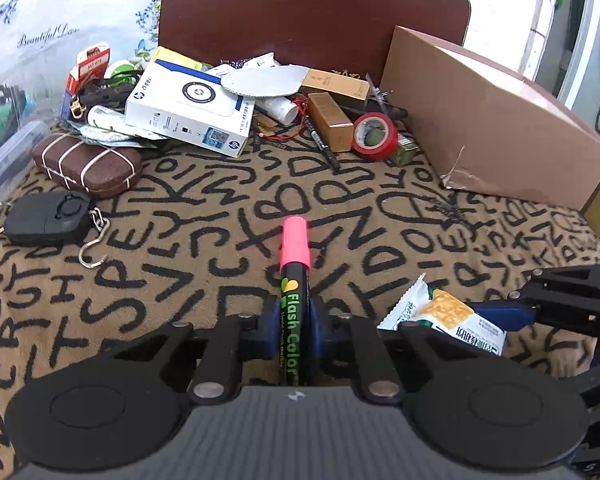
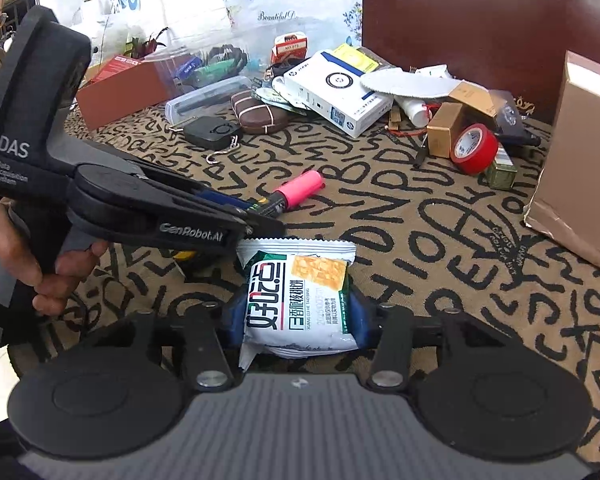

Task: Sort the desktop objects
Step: 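Carry the marker and snack packet into the cardboard box and release both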

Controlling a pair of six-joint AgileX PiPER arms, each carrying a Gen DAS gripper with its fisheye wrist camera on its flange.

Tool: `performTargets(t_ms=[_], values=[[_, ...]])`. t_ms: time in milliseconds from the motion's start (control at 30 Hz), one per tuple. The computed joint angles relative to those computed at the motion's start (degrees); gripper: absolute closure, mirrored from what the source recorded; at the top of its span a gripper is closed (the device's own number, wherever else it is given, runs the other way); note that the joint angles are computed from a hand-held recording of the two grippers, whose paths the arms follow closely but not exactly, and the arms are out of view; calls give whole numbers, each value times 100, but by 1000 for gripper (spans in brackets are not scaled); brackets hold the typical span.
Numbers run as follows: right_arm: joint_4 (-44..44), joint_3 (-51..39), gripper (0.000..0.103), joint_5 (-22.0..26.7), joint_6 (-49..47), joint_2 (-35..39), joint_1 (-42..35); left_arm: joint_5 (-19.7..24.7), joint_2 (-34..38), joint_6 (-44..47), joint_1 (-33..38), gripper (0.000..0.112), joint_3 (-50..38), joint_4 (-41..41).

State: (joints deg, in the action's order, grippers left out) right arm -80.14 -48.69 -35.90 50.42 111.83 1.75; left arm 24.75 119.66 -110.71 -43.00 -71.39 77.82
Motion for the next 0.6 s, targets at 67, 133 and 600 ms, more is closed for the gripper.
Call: performTargets(t_ms=[67, 133, 600], values=[[124, 123, 55, -53, -136, -112, -72, 33, -28, 1, -35, 97, -7, -58], [208, 224, 55, -102, -255, -231, -156, -48, -83, -104, -43, 97, 15, -24], [748, 286, 55, -629, -584, -1148, -1329, -871, 33, 1554, 9, 97, -1892, -982]])
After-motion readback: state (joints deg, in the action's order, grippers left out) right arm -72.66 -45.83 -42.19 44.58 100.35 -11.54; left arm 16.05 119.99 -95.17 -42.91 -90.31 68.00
